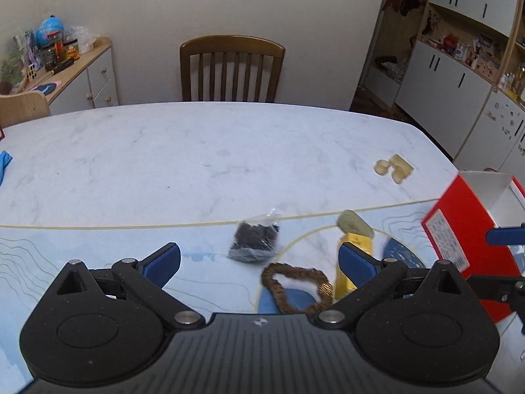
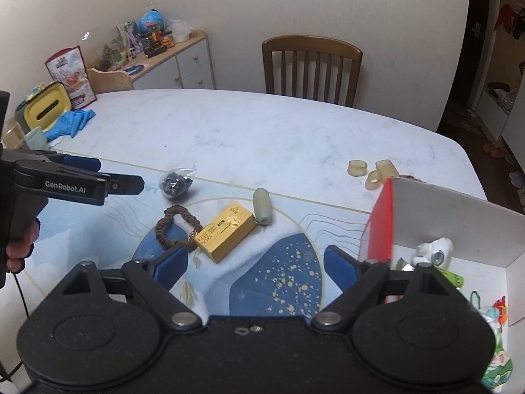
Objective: Organize objects
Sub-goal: 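Move both tools back toward the black bag and yellow box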
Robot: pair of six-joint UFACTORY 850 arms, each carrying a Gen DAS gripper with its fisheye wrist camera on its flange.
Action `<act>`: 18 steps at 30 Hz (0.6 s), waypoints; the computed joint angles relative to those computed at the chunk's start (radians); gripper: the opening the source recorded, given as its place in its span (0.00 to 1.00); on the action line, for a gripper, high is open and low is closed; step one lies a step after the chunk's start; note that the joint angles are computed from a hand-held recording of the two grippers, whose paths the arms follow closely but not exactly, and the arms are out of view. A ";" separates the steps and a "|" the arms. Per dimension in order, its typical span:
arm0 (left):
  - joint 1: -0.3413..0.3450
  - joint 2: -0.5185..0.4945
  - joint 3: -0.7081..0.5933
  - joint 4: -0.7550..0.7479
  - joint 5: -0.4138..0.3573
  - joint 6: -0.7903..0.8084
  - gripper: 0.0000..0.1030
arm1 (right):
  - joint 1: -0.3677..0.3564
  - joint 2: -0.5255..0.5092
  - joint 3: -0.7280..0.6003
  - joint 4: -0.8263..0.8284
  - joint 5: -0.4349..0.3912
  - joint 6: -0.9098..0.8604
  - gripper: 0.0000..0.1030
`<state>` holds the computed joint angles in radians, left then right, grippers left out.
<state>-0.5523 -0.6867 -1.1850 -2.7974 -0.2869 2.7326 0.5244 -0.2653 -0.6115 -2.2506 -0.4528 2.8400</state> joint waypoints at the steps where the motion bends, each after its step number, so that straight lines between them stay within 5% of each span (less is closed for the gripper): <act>1: 0.001 -0.010 -0.009 -0.009 -0.002 0.008 1.00 | 0.001 -0.015 -0.013 0.012 -0.001 -0.004 0.86; 18: -0.009 -0.189 -0.217 -0.124 0.092 0.110 1.00 | -0.047 -0.208 -0.189 0.030 0.057 0.094 0.82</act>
